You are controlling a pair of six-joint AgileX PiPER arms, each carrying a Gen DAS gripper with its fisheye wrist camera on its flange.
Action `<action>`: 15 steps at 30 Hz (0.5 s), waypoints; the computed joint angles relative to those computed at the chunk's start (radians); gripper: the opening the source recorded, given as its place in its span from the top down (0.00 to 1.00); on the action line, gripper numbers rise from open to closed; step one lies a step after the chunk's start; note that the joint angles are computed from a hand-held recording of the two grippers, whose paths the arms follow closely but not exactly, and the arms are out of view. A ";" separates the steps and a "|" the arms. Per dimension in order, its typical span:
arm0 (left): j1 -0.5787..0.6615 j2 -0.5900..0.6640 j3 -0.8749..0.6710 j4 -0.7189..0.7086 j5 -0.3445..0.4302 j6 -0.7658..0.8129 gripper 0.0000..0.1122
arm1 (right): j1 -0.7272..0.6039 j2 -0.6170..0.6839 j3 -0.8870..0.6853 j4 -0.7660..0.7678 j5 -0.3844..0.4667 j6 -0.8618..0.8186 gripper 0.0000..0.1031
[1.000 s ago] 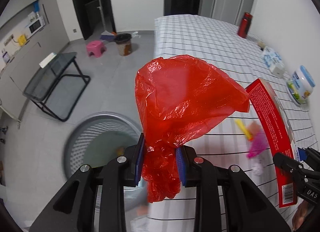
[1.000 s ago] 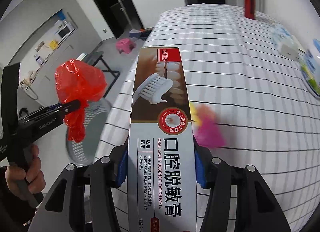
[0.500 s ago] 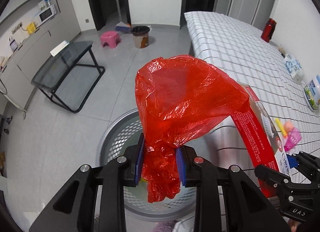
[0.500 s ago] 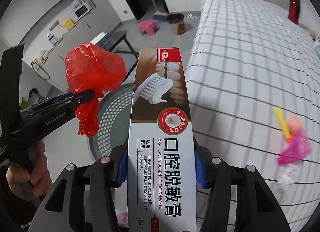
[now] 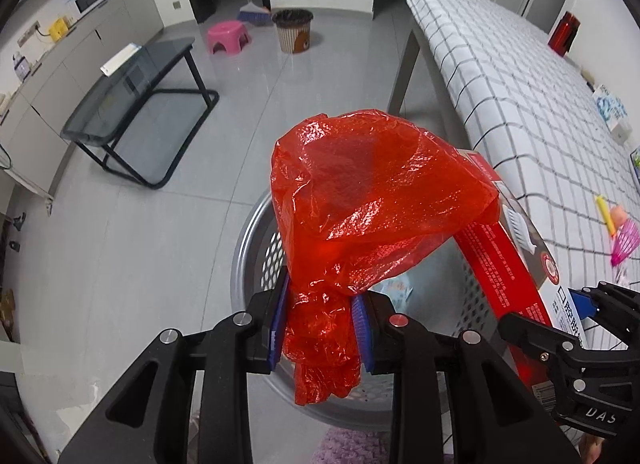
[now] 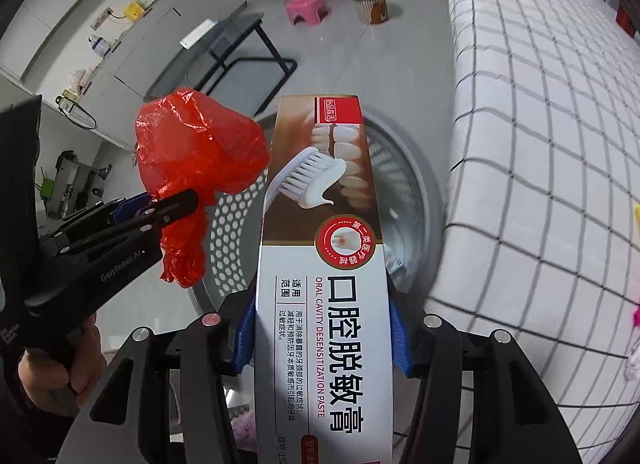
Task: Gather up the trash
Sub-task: 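Carry the bag and box over the wastebasket and open both tools to drop them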
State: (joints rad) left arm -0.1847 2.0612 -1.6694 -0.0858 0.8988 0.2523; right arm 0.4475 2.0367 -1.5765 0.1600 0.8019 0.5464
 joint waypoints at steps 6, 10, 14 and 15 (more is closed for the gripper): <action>0.023 0.014 0.019 -0.018 0.005 0.032 0.72 | 0.008 0.067 -0.068 0.010 0.048 0.039 0.50; 0.031 0.008 0.025 -0.025 -0.001 0.048 0.65 | 0.018 0.067 -0.074 -0.014 0.052 0.068 0.50; 0.035 0.011 0.008 -0.024 -0.003 0.041 0.51 | 0.029 0.066 -0.093 -0.046 0.061 0.100 0.48; 0.037 0.011 0.005 -0.025 -0.003 0.042 0.51 | 0.031 0.055 -0.077 -0.054 0.055 0.106 0.47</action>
